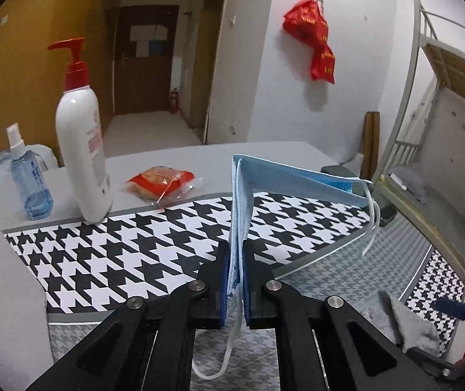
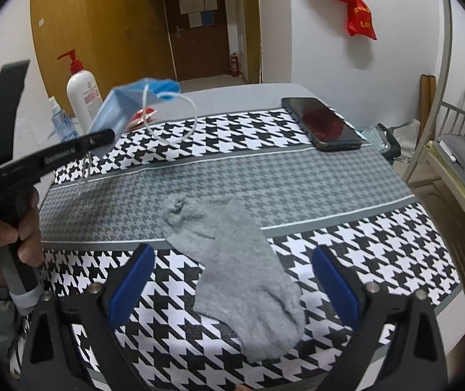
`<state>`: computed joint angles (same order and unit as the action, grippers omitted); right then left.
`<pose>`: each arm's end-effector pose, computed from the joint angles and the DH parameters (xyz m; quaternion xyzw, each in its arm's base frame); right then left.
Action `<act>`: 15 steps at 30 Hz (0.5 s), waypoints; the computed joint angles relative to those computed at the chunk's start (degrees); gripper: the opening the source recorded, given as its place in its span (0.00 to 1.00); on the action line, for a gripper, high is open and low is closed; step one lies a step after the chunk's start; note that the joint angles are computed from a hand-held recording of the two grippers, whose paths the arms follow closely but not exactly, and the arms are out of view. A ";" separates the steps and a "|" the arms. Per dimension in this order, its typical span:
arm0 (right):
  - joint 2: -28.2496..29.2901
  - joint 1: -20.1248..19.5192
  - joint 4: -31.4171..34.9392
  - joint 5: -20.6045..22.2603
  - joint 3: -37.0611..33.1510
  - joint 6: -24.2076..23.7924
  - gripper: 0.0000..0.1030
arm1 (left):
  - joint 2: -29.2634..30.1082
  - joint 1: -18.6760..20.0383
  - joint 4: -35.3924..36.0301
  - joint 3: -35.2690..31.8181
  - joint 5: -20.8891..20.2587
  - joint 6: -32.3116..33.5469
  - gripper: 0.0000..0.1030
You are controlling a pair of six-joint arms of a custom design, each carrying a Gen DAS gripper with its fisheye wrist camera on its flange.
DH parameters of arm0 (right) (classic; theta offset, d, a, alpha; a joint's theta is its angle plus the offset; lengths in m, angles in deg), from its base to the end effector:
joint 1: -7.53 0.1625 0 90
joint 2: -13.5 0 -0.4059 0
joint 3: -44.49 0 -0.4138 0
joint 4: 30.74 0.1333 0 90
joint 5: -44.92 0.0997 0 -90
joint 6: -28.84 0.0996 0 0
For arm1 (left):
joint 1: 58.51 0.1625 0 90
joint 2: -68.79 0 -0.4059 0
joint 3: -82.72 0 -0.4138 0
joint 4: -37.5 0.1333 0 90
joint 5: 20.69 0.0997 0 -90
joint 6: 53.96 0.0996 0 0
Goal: Organize soft objects
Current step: 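Close the right tool on the grey sock and lift it while the left tool holds the mask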
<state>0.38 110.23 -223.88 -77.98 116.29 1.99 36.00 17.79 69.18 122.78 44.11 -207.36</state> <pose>0.2400 -0.7046 -0.0887 0.1995 -0.8717 0.3278 0.3048 -0.0091 -0.7791 0.1958 0.2151 0.8591 -0.3958 0.2428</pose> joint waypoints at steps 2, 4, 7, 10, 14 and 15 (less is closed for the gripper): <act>0.98 0.08 1.30 -0.48 -1.64 -0.69 0.76 | 0.23 -0.21 -0.41 -0.16 -0.13 -0.20 0.07; 1.76 0.18 2.75 -1.68 -2.89 -0.63 0.70 | 0.23 -0.46 -0.70 0.09 -0.29 0.21 0.07; 2.76 0.07 3.75 -2.17 -4.11 -0.36 0.67 | -0.11 -0.70 -0.74 0.86 0.20 0.58 0.07; 4.08 0.24 3.22 -4.06 -5.52 -1.43 0.62 | -0.45 -0.81 -1.50 1.78 0.32 1.01 0.07; 4.59 0.41 3.56 -5.61 -6.63 -0.01 0.58 | -1.19 -0.63 -2.61 2.85 0.85 0.72 0.07; 4.87 0.45 3.43 -6.08 -7.05 0.26 0.58 | -1.37 -0.59 -2.90 3.13 0.77 0.59 0.07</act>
<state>5.25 110.68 -220.45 -84.07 109.24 2.25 34.64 17.20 66.28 125.91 44.88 -206.77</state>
